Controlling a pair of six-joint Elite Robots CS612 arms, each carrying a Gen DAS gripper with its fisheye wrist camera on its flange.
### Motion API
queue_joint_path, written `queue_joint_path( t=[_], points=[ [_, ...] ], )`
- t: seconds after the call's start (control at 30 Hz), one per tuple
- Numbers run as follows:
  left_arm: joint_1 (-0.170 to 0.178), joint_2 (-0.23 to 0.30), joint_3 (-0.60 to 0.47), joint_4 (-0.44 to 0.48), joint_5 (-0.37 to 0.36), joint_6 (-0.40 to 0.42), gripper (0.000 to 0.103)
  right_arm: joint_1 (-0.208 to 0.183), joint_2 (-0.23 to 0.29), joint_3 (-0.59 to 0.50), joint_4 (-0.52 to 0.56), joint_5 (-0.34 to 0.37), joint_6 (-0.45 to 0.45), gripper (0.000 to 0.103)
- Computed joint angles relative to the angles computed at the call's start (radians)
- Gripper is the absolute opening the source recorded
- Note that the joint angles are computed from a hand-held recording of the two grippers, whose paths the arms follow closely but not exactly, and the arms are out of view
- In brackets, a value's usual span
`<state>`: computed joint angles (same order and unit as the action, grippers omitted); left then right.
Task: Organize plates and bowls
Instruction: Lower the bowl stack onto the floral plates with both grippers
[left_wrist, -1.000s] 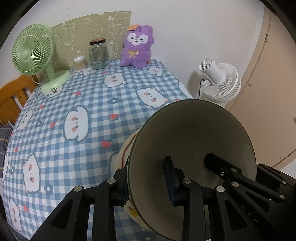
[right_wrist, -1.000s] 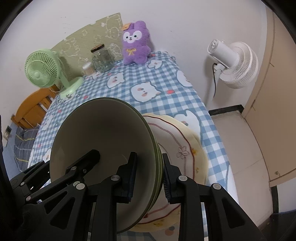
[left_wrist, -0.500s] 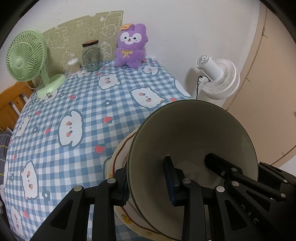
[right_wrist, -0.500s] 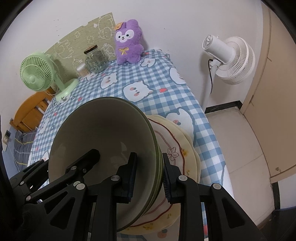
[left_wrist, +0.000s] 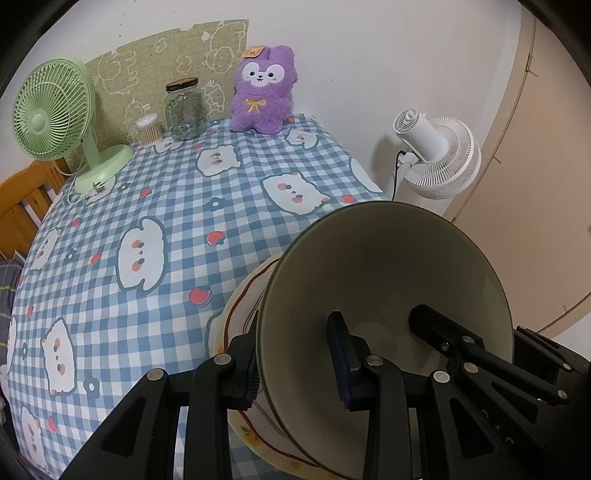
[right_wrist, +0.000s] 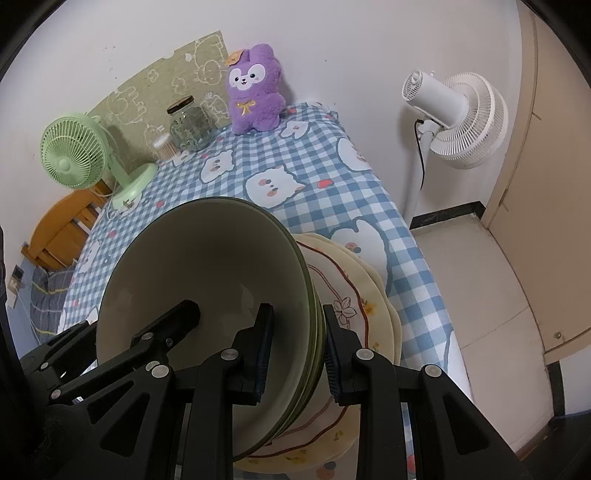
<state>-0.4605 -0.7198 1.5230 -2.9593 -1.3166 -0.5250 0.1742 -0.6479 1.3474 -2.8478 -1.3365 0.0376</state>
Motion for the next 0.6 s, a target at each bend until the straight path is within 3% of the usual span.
queue_joint_path(
  t=[0.1,0.23,0.5,0.6],
  points=[
    [-0.002,-0.004,0.01,-0.023,0.012,-0.001,0.035,0.0,-0.005,0.014,-0.043,-0.006,-0.005,0.03],
    [-0.005,-0.011,0.019,-0.022,0.044,-0.025,0.054,0.001,-0.014,0.03,-0.087,-0.024,-0.012,0.03],
    [-0.017,-0.031,0.046,-0.032,0.081,-0.029,0.057,0.005,-0.029,0.056,-0.131,-0.046,-0.006,0.037],
    [-0.022,-0.04,0.061,-0.053,0.104,-0.033,0.061,0.007,-0.036,0.074,-0.175,-0.067,0.008,0.046]
  ],
)
